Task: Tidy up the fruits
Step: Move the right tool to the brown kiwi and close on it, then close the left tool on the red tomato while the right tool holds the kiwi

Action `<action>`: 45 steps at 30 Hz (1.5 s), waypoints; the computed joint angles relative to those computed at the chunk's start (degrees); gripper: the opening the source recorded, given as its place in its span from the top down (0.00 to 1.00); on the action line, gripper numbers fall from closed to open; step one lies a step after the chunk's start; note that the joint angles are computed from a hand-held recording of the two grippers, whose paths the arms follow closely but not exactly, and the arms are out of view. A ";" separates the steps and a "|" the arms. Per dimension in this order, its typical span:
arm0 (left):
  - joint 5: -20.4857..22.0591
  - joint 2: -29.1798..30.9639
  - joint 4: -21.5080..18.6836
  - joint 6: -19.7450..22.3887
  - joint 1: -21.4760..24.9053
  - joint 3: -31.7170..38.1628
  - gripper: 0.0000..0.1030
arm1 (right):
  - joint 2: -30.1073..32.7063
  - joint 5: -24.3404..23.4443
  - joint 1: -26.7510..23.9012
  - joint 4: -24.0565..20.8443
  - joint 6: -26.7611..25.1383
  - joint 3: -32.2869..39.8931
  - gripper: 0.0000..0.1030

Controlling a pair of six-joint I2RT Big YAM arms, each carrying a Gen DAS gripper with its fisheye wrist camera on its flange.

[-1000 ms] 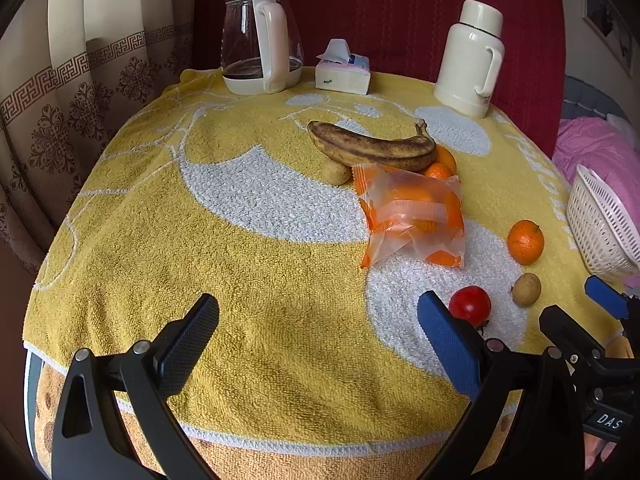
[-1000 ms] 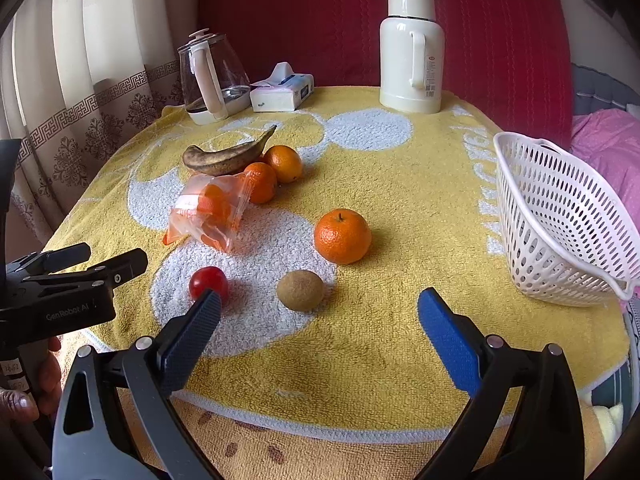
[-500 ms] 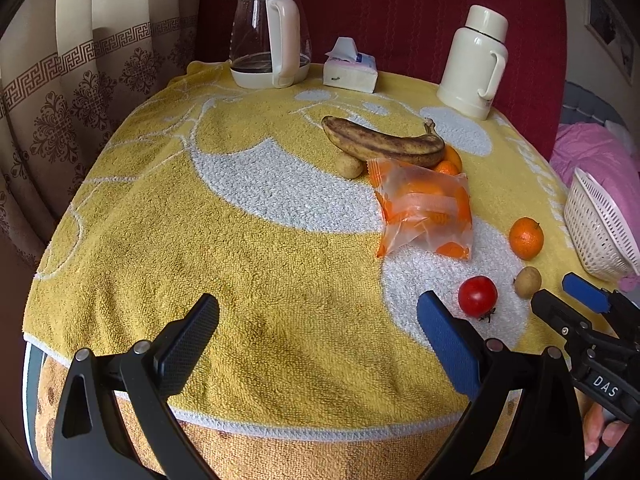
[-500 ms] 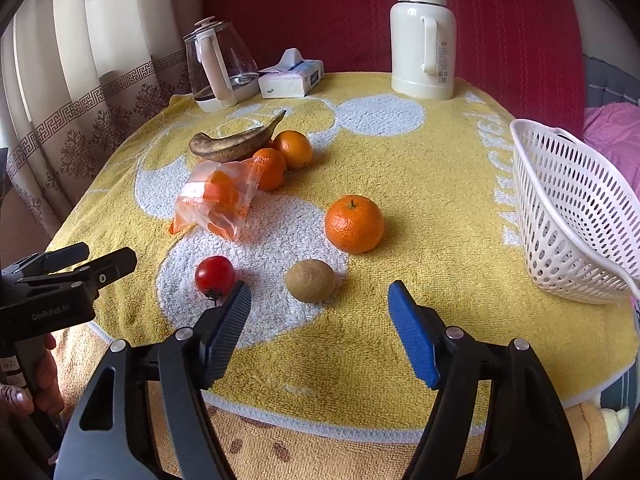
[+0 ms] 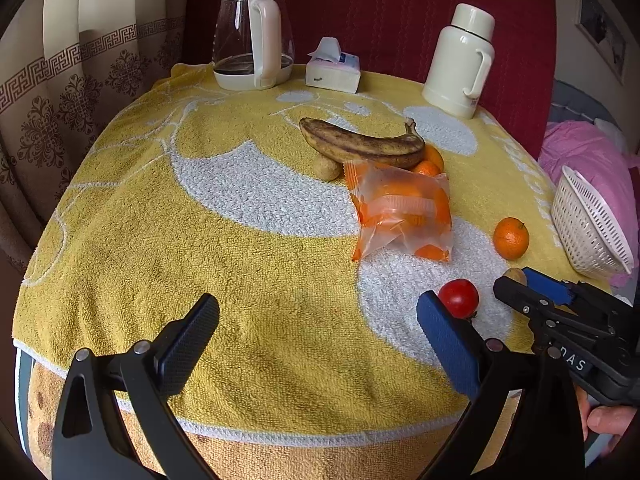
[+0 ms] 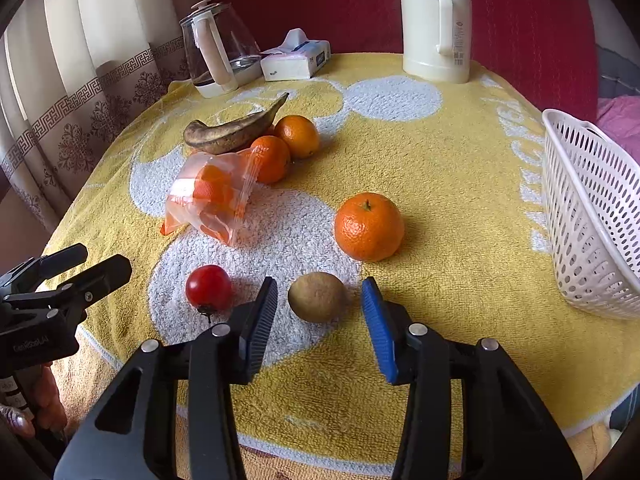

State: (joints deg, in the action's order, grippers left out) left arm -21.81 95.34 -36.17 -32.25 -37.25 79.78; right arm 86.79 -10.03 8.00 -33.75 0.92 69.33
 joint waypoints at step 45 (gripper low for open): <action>4.82 10.33 -5.05 2.81 -3.56 12.28 0.53 | -6.74 -2.06 -6.05 5.58 -0.47 -5.24 0.70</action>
State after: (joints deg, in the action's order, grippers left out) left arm -17.00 105.68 -41.22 -29.43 -40.81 92.06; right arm 80.05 -12.10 1.95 -28.17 0.44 64.08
